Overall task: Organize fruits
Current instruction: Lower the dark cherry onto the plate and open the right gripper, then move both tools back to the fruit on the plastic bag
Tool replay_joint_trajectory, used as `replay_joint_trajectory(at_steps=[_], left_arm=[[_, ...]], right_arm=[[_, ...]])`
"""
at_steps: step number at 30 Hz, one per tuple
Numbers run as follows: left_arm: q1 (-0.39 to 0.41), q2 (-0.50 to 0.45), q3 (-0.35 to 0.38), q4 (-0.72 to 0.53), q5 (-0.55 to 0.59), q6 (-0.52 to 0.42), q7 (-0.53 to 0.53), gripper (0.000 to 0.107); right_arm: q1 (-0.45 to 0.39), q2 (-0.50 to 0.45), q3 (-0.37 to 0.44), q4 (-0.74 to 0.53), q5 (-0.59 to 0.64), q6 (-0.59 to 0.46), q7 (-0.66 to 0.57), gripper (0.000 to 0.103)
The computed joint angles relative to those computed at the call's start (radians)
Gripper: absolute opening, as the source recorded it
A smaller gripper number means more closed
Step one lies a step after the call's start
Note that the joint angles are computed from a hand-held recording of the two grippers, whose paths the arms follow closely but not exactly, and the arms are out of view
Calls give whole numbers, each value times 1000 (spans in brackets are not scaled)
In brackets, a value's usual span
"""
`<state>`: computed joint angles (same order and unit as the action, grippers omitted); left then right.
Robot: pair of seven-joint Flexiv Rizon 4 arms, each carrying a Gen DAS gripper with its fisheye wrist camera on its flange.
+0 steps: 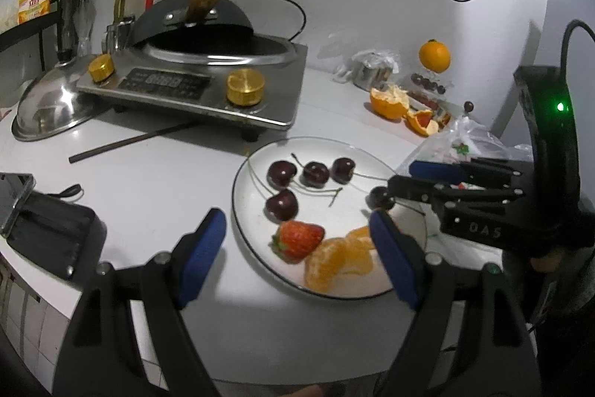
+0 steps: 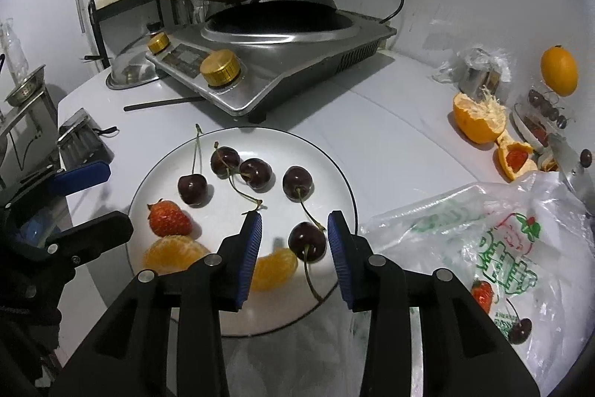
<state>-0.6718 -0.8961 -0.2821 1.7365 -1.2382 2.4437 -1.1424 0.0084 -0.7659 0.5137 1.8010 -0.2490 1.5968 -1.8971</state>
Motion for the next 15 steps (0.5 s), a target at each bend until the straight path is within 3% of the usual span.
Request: replay_joint_trajectory(at_steps=[15], left_arm=[[-42, -12, -53, -80, -70, 82, 122, 81]], right_arm=[[-126, 59, 69, 106, -35, 81, 11, 39]])
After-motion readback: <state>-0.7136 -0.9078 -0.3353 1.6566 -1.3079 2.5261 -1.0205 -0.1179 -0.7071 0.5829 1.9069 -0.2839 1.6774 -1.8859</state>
